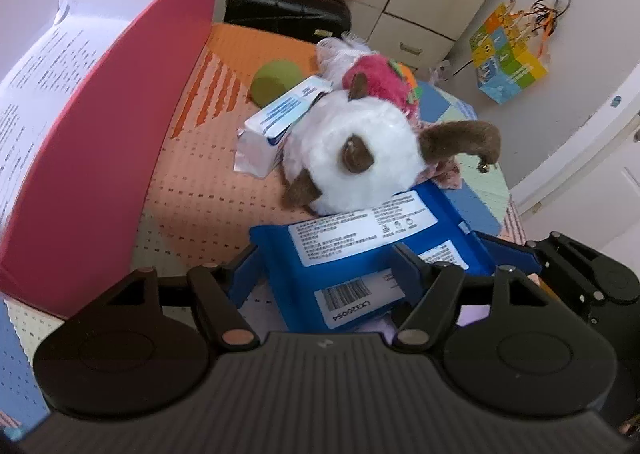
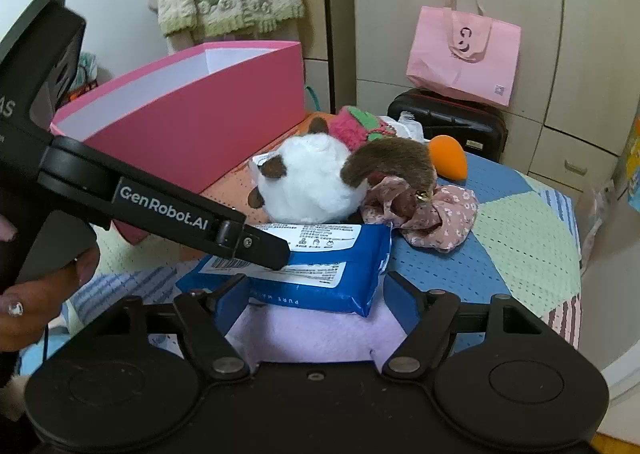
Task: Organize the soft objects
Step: 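Move the left tool to the blue wet-wipes pack and close on it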
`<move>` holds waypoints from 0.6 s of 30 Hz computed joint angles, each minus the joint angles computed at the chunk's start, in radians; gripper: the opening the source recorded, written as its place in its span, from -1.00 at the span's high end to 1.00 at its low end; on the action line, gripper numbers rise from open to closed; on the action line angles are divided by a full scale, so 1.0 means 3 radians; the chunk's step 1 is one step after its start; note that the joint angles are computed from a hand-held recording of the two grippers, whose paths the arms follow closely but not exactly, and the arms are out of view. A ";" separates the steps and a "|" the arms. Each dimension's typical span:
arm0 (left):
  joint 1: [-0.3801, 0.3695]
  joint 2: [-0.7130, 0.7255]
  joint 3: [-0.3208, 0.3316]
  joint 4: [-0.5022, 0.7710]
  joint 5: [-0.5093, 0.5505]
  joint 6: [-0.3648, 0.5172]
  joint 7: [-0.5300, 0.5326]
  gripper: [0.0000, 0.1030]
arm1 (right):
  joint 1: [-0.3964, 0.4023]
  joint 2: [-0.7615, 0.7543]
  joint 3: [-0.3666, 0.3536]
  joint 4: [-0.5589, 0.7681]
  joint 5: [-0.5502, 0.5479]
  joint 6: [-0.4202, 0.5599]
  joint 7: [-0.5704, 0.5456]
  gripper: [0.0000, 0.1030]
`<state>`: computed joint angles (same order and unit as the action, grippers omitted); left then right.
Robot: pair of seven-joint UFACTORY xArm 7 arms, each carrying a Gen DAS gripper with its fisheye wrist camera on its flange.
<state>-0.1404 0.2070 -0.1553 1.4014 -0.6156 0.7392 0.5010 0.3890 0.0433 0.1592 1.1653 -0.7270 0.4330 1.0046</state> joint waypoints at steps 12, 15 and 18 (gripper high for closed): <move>0.0035 0.0004 -0.0005 0.0012 -0.0096 0.0116 -0.0064 -0.43 | 0.0144 0.0195 -0.0020 0.0275 -0.0062 0.0373 -0.0385 -0.57; 0.0086 0.0059 -0.0013 0.0125 -0.0217 0.0376 -0.0011 -0.37 | 0.0201 0.0239 -0.0040 0.0320 -0.0187 0.0437 -0.0291 -0.55; 0.0089 0.0042 -0.0019 0.0103 -0.0284 0.0397 0.0097 -0.28 | 0.0295 0.0299 -0.0051 0.0394 -0.0400 0.0602 -0.0125 -0.50</move>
<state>-0.1138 0.2195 -0.1610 1.4323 -0.7008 0.8582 0.5300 0.4774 0.1330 0.1438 1.2835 -0.8471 0.6135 0.9672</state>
